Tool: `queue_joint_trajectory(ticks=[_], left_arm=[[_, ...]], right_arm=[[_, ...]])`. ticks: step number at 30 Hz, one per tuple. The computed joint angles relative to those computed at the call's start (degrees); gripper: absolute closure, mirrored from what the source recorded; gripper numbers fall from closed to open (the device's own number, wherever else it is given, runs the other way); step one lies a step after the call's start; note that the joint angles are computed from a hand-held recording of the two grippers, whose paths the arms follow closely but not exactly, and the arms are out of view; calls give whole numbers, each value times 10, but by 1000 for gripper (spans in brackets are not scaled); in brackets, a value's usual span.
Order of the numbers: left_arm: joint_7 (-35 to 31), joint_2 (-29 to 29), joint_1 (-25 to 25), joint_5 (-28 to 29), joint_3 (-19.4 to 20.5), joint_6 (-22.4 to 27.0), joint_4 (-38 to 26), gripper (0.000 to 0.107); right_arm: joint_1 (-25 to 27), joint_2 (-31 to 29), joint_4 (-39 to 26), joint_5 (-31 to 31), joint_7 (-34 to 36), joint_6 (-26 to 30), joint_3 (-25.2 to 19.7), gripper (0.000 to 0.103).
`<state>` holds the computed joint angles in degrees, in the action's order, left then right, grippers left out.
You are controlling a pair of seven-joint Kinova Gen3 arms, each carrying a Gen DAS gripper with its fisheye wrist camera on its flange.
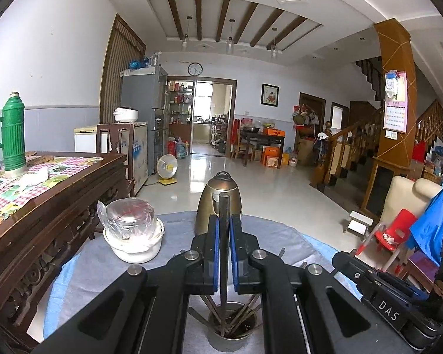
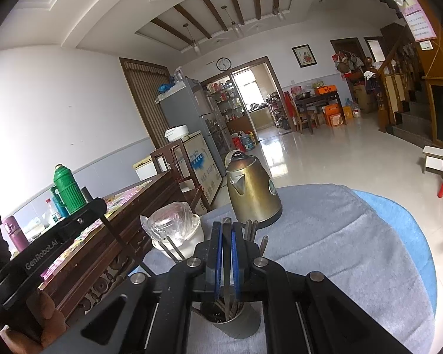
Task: Organize utensils
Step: 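Lower both chopsticks into the gray cup and open both grippers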
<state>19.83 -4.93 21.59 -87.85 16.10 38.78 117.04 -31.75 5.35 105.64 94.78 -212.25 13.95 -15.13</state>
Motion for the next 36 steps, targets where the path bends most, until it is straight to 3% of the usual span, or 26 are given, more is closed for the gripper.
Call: queue_joint_trajectory(ticks=[9, 18, 28, 36], left_arm=[[5, 0, -1, -3, -2, -5, 0, 100], [65, 1, 1, -36, -2, 4, 11, 100], [88, 10, 5, -52, -7, 7, 10, 100], [52, 25, 4, -6, -17, -13, -1, 100]], right_arm=[[-3, 3, 0, -23, 19, -3, 4, 97], [-6, 6, 0, -41, 29, -9, 12, 97], [2, 14, 0, -60, 28, -35, 23, 97], [-9, 22, -1, -95, 51, -47, 39, 97]])
